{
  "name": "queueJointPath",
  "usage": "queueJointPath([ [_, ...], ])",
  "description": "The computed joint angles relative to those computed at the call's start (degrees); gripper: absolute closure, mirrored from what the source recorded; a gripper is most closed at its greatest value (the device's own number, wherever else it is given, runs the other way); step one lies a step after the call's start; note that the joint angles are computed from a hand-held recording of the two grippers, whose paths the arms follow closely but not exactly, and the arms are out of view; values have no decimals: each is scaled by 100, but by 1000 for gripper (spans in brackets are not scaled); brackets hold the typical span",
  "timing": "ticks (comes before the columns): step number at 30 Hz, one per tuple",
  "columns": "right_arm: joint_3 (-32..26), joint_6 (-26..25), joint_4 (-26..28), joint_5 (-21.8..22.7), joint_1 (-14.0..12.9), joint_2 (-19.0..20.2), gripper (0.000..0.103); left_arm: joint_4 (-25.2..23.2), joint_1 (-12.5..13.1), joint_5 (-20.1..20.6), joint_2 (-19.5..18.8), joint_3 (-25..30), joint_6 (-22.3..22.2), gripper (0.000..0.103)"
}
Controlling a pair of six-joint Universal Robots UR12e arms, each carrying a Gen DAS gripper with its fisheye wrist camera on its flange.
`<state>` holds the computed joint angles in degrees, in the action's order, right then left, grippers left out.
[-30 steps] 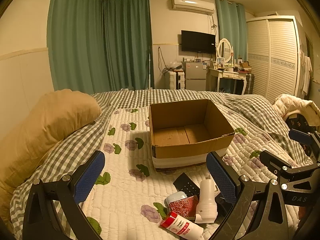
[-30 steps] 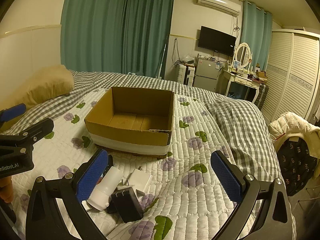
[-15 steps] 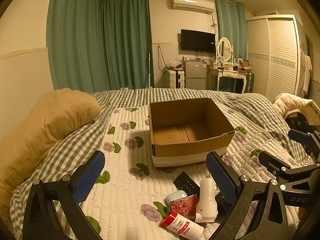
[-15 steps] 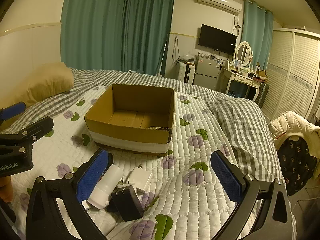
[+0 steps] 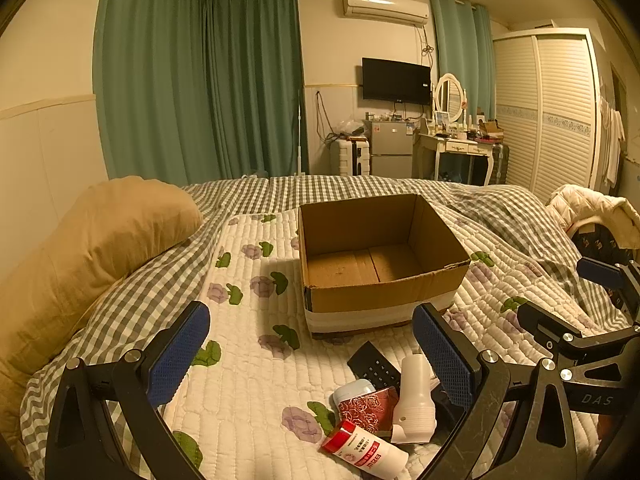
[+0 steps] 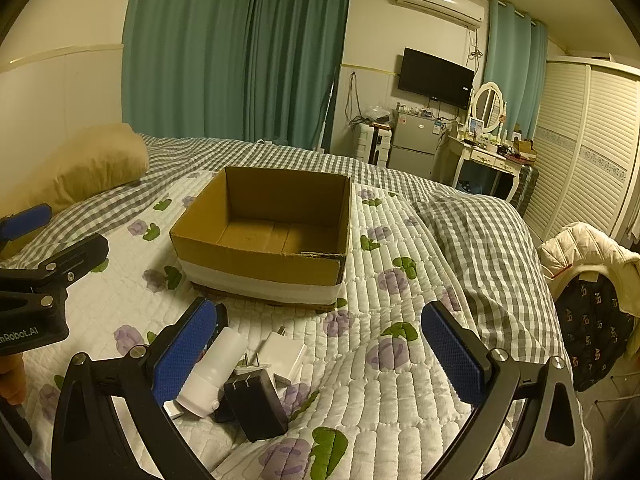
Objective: Organize rigid objects
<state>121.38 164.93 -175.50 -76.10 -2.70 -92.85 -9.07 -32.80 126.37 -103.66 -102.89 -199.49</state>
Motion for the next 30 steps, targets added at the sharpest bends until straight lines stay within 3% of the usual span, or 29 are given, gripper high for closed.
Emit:
queueJointPath([
  [14,-1,-45,63,4,21,-18,0,23,-11,19,0,-23,6,0],
  [20,-54,-282,272,-60,82,40,0,-363,3,20,6,-5,-189,0],
  [22,-88,-458,484,-134,119,97,0,-593,34,-28,-1,1,-298,0],
  [27,-292,-946,1712,-34,178,256,1,-1179,127,-315,-35,22,-563,0],
  [30,-421,-1234,2281,-140,266,355,6,-1480,151,-454,-71,61,-651,0],
])
